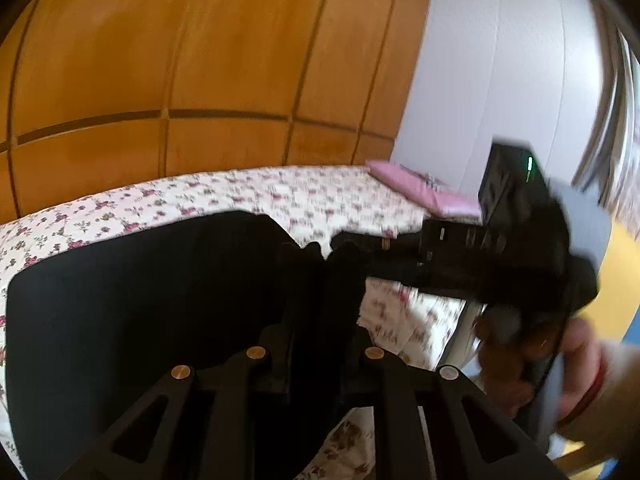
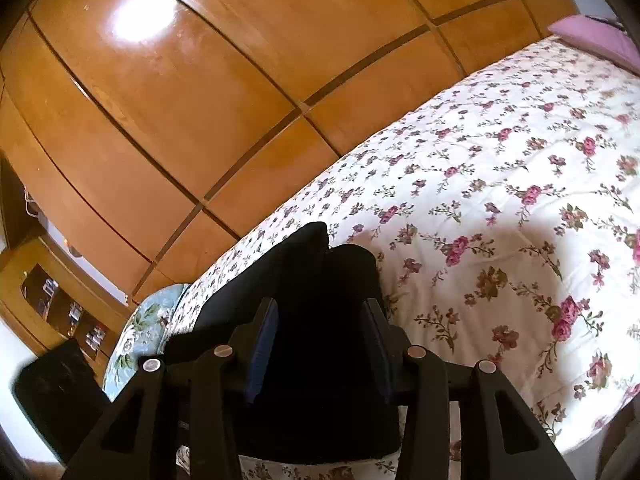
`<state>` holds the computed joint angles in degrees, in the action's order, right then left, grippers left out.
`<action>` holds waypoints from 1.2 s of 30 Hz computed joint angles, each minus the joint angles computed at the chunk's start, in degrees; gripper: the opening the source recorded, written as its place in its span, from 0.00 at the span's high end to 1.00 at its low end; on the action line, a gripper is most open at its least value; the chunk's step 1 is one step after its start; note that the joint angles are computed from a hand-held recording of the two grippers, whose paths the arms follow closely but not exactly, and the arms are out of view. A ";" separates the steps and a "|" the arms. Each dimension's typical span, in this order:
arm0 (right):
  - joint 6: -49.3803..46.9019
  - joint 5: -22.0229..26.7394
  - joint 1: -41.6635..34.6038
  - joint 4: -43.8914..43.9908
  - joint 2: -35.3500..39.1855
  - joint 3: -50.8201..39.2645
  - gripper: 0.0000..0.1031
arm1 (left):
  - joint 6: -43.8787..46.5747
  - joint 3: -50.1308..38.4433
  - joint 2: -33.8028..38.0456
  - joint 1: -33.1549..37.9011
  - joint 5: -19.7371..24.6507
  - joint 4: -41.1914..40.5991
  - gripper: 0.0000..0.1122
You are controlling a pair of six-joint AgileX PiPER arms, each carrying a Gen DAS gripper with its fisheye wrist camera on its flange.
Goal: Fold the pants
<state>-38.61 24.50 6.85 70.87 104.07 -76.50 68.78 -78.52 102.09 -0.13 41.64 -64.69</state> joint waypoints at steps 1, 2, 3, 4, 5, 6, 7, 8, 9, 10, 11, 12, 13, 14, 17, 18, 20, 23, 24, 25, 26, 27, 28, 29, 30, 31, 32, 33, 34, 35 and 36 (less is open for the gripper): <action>-0.15 0.46 -0.15 0.47 0.14 0.01 0.55 | 0.05 0.28 0.24 -0.46 -0.23 0.79 0.85; -0.43 0.80 -0.10 0.92 0.41 -0.10 0.55 | -0.66 0.56 0.40 -0.92 -0.09 2.04 0.79; -0.71 1.21 -0.03 1.24 0.74 -0.30 0.55 | -1.88 0.95 0.61 -1.89 0.09 3.34 0.76; -0.72 1.63 0.22 1.14 1.02 -0.58 0.55 | -3.07 0.64 0.68 -1.58 1.60 4.73 0.73; -0.85 1.94 0.43 1.03 1.16 -0.70 0.54 | -2.66 1.55 0.19 -1.17 2.06 4.38 0.72; -1.03 2.48 0.72 0.78 1.52 -1.04 0.50 | -2.02 4.75 -2.60 -1.17 2.41 3.67 0.72; -0.36 2.80 1.02 -0.14 1.81 -1.38 0.45 | -0.56 5.66 -3.27 0.25 4.40 1.64 0.71; 0.90 3.01 1.43 -1.65 2.11 -1.72 0.43 | -0.70 5.50 -3.45 1.32 6.66 0.97 0.70; 1.54 3.18 1.71 -2.41 2.40 -1.89 0.42 | -1.27 5.28 -3.78 3.00 9.64 0.38 0.70; 1.94 3.47 1.87 -2.79 2.70 -1.95 0.42 | -2.03 4.51 -3.86 4.78 12.24 -0.33 0.69; 2.52 4.10 1.94 -3.18 3.16 -2.23 0.42 | -1.91 4.72 -4.36 6.31 13.46 -1.17 0.69; 3.03 4.65 1.97 -3.43 3.54 -2.50 0.42 | -1.40 5.73 -5.43 8.10 13.70 -2.63 0.69; 3.21 5.22 1.99 -3.19 3.76 -2.60 0.42 | -1.21 6.21 -6.12 9.46 13.76 -3.63 0.69; 2.31 6.10 1.77 -1.86 4.04 -2.59 0.42 | -0.93 6.65 -6.65 11.18 14.16 -4.88 0.69; 2.84 7.72 1.52 -1.84 4.89 -3.31 0.39 | -1.65 8.01 -7.71 15.79 11.93 -6.48 0.68; 3.54 8.15 1.43 -2.23 5.05 -3.55 0.39 | -2.70 8.09 -7.63 16.87 10.29 -6.12 0.68; 2.84 9.51 0.91 -1.07 5.73 -3.92 0.39 | -4.46 8.86 -7.48 19.44 7.22 -5.27 0.68; 3.08 10.88 0.64 -0.45 7.53 -5.40 0.40 | -6.85 9.99 -6.41 21.93 3.27 -3.21 0.68; 3.68 10.74 0.75 -0.87 8.14 -6.16 0.47 | -8.57 9.51 -5.23 22.32 3.34 -1.76 0.68; 6.30 9.87 1.41 -3.58 8.53 -7.11 0.67 | -9.46 9.05 -4.32 22.33 3.51 -1.08 0.68; 10.50 9.03 2.38 -8.58 9.04 -8.61 0.79 | -9.58 9.24 -3.73 22.31 3.55 -0.70 0.68; 13.42 9.51 2.93 -12.03 9.75 -10.21 0.82 | -9.06 10.03 -3.91 21.85 2.56 -0.84 0.68; 14.72 8.97 3.40 -13.18 9.62 -10.59 0.87 | -7.85 10.99 -4.60 21.69 1.99 -1.72 0.68; 14.08 8.40 3.54 -12.56 8.98 -10.38 0.87 | -7.34 11.16 -5.08 21.69 2.54 -2.07 0.67; 13.26 7.68 3.54 -12.05 7.97 -9.86 0.88 | -7.25 10.67 -5.25 21.89 3.56 -2.04 0.67; 12.31 6.85 3.47 -11.70 6.60 -9.32 0.88 | -6.46 10.33 -5.05 21.40 3.63 -2.59 0.67; 11.91 6.27 3.46 -11.93 5.64 -9.17 0.88 | -5.12 10.62 -5.49 20.74 3.55 -3.02 0.65; 12.24 5.99 3.40 -13.22 4.74 -9.48 0.88 | -4.45 10.81 -5.65 20.28 3.15 -2.95 0.64; 13.54 6.13 3.38 -15.51 4.55 -10.36 0.88 | -3.98 10.73 -5.69 19.40 2.26 -2.34 0.64; 15.30 6.29 3.46 -18.02 4.88 -11.35 0.88 | -3.87 10.80 -5.59 18.36 1.10 -1.47 0.64; 17.91 6.58 3.59 -21.23 5.59 -12.32 0.88 | -3.99 10.99 -5.67 17.87 0.51 -1.08 0.64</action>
<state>-20.70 31.08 10.44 49.64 109.66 -88.83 64.79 -67.53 96.42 17.75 42.15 -65.77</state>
